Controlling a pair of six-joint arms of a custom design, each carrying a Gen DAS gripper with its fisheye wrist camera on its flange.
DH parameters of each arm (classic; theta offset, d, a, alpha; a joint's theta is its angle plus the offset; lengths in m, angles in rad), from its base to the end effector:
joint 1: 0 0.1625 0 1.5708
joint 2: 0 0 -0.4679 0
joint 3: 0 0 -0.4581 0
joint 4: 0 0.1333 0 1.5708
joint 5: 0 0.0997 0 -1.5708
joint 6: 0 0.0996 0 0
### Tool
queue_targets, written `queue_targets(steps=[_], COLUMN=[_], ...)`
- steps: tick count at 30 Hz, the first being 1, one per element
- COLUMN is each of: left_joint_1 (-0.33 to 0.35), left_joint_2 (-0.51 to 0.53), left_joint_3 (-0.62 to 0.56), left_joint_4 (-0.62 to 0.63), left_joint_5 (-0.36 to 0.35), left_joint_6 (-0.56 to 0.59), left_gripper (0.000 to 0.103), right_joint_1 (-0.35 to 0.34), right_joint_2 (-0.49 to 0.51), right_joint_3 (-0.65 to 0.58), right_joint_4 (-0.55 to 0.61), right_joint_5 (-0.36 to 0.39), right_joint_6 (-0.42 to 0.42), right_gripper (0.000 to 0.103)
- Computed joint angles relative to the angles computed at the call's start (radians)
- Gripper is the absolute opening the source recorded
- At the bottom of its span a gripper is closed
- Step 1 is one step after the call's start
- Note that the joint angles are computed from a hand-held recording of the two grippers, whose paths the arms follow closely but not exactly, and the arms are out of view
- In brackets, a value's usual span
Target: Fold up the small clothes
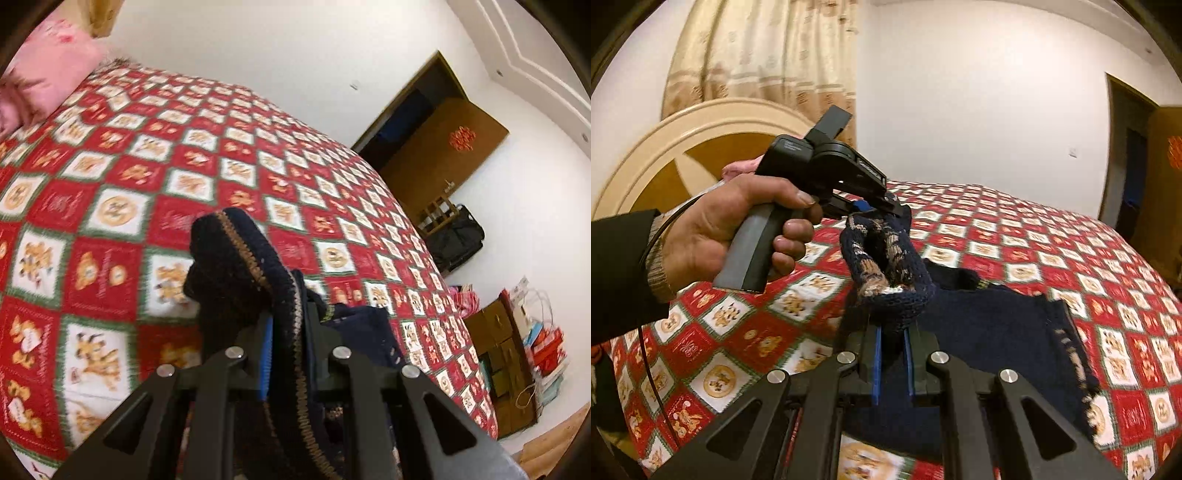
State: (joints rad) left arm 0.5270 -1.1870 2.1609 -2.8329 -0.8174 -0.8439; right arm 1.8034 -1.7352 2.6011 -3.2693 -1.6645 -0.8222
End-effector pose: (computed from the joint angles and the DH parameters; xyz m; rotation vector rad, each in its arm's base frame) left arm -0.3731 -0.4502 0.1762 0.1157 2.7137 -1.0996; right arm 0.2038 -0.3224 0.2822 1.2681 -2.2848 1.0697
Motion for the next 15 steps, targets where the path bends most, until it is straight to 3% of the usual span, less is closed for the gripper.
queue_targets(steps=[7,15], left_joint_1=[0.008,0.033], left_joint_2=[0.124,0.275], left_joint_3=[-0.114,-0.248], left_joint_4=[-0.028,-0.042], left_joint_5=[-0.051,-0.131], left_joint_6=[0.083,0.161], left_gripper=[0.015,0.014], right_joint_1=[-0.140,-0.287], right_joint_2=[-0.119,-0.189], right_joint_3=[-0.006,-0.040], right_joint_4=[0.076,0.168], right_joint_5=[0.065,0.108], right_joint_6=[0.000,0.029], right_gripper=[0.009,0.009])
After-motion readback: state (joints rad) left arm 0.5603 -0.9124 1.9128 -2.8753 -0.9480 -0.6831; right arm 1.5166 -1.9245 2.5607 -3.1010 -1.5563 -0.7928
